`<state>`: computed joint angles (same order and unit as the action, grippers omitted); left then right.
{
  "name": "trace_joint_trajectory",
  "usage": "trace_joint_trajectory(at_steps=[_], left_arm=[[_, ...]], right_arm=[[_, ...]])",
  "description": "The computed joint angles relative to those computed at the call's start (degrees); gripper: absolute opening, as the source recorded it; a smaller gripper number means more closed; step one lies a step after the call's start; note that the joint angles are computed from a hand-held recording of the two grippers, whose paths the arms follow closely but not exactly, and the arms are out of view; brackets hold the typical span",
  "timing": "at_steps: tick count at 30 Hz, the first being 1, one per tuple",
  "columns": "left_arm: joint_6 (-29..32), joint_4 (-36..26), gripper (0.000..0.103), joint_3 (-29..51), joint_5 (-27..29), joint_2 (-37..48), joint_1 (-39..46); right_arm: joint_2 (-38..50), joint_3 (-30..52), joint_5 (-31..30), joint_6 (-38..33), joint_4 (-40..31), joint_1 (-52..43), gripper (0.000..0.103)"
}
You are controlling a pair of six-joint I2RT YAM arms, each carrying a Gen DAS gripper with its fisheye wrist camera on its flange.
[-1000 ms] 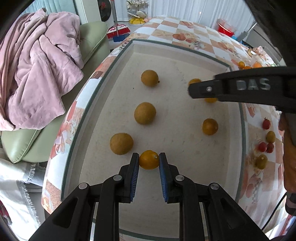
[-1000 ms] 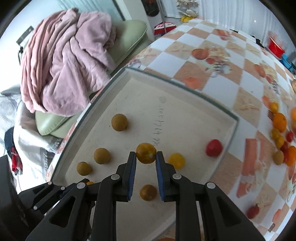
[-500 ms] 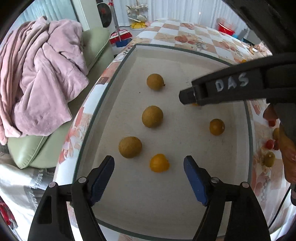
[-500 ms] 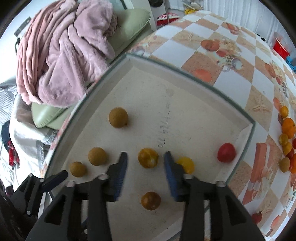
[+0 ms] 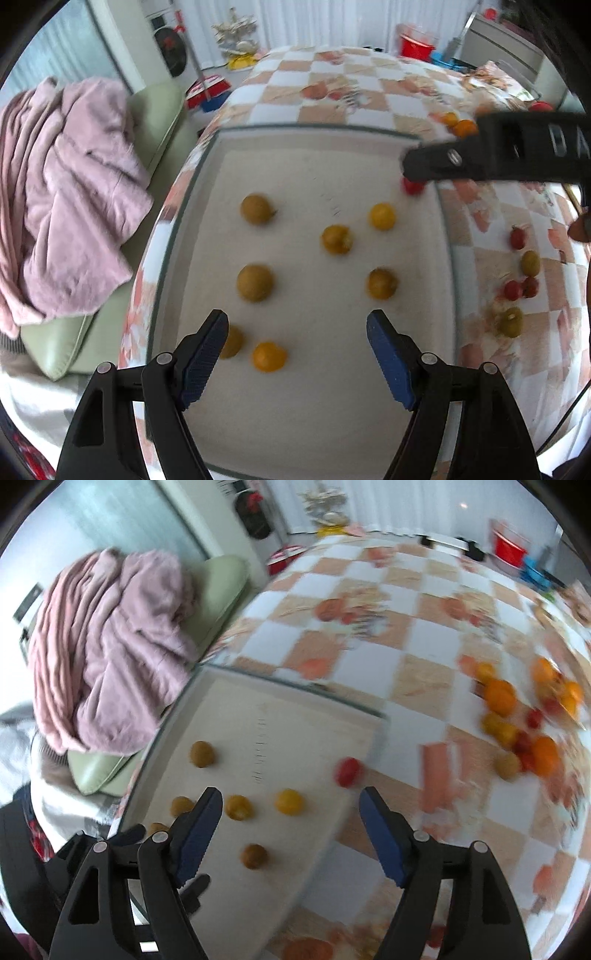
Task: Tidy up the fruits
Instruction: 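Move both open tools back to the fruit pile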
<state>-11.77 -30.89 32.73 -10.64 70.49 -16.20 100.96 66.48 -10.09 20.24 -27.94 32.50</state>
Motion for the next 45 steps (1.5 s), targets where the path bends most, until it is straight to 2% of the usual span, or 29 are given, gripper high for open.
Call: trace_joint_trajectory(at_steps=[10, 16, 21, 24, 26, 33, 39, 44, 45], left_arm=[[-1.4, 1.2, 0.078, 9.7, 0.9, 7.8, -8.7], [-0.9, 2.3, 0.078, 15.3, 3.3, 15.4, -12.8], [-1.3, 2.3, 0.078, 20.8, 7.5, 21.8, -14.2], [-1.2, 2.3, 0.078, 24.1, 11.0, 25.9, -14.6], [-0.7, 1.5, 0.078, 26.9, 13.3, 29.8, -15.2], [-2.0, 2.3, 0.078, 31.3, 13.8, 36.8, -18.9], [-3.5, 1.3, 0.078, 34.1, 10.9, 40.6, -21.1], [-3.8, 0.7, 0.062, 35.3, 6.1, 42.3, -22.8], [-3.5, 1.1, 0.055, 34.9, 5.9, 42.0, -22.9]], right_arm=[[-13.4, -16.6, 3.0, -1.5, -2.2, -14.0, 0.080], [-17.7, -24.2, 2.9, -3.9, -2.2, -18.9, 0.080], [-18.7, -27.1, 3.3, -3.9, 0.1, -18.4, 0.079], [-20.0, -28.5, 3.8, -4.3, 0.9, -17.7, 0.072], [-21.1, -29.6, 3.5, -4.3, 0.9, -18.3, 0.071], [-24.3, -31.7, 2.4, -4.9, -0.6, -21.6, 0.071], [-25.9, -33.1, 1.6, -4.7, -0.7, -23.0, 0.071], [-26.2, -33.5, 1.0, -5.1, -0.6, -23.9, 0.071], [-25.9, -33.4, 0.8, -5.1, -0.5, -24.0, 0.071]])
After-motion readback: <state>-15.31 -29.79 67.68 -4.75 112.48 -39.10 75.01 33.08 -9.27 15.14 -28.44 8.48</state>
